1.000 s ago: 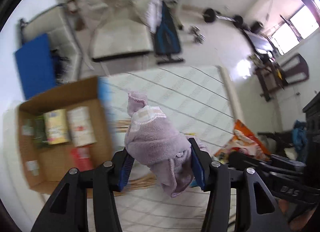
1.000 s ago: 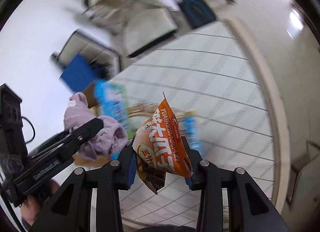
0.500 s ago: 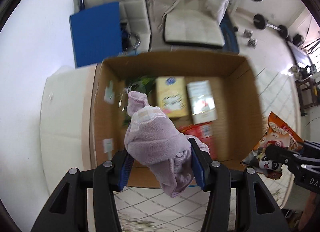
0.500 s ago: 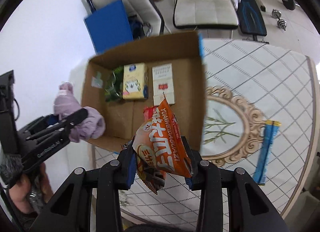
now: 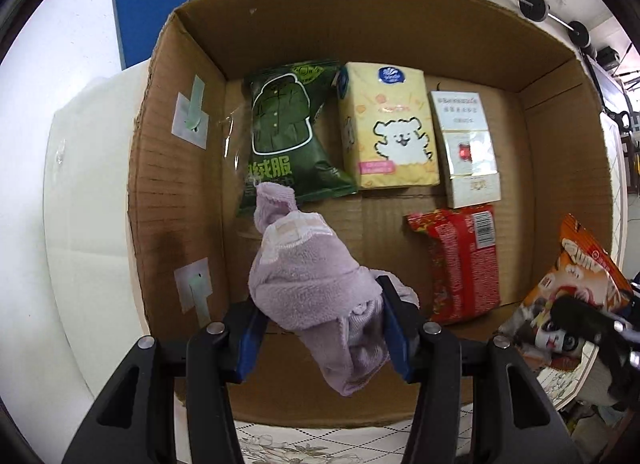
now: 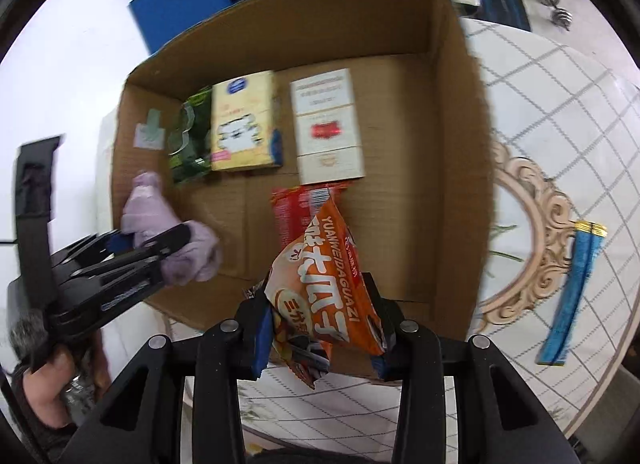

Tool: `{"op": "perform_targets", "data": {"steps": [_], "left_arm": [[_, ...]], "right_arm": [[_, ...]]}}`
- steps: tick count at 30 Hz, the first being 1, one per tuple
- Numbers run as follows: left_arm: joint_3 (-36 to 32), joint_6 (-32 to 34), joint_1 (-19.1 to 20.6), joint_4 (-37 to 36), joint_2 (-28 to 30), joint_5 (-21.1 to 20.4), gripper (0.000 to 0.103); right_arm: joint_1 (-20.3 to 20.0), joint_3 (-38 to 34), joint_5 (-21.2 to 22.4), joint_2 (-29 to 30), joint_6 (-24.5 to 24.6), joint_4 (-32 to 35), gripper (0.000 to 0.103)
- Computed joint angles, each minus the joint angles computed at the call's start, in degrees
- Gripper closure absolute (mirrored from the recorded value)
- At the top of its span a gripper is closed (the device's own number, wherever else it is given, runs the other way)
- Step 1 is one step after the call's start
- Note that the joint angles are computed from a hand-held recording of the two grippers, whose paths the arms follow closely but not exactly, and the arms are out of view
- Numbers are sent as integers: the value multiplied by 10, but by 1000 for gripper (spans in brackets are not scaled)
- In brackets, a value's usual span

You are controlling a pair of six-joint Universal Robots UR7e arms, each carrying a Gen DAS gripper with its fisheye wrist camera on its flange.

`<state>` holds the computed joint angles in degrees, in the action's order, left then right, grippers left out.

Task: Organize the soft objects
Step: 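Carry both items into the cardboard box and open both tools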

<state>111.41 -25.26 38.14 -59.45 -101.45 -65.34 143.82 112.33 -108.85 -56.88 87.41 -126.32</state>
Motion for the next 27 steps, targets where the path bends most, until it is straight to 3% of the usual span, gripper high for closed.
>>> {"op": "perform_targets", "data": {"steps": [7, 9, 11, 14, 18, 22, 27], "left_arm": [[-23, -3, 17, 15, 8, 6, 50], [-32, -6, 19, 22, 8, 8, 49], [-40, -10, 21, 24, 8, 7, 47], [-53, -16, 21, 34, 7, 9, 33], [-72, -22, 5, 46, 2, 12, 10], [-82, -34, -4, 52, -9, 13, 8], [-83, -71, -37, 64, -32, 13, 8]], "right_arm": [[-14, -35, 17, 47, -49, -38, 59], [-15, -41, 20, 54, -59, -49, 54], [-13, -47, 17, 58, -56, -47, 34], [-10, -52, 16, 57, -52, -39, 28], [0, -75, 9, 60, -38, 20, 28], [13, -105, -5, 67, -14, 96, 15], [32, -150, -25, 83, 29, 198, 10]]}}
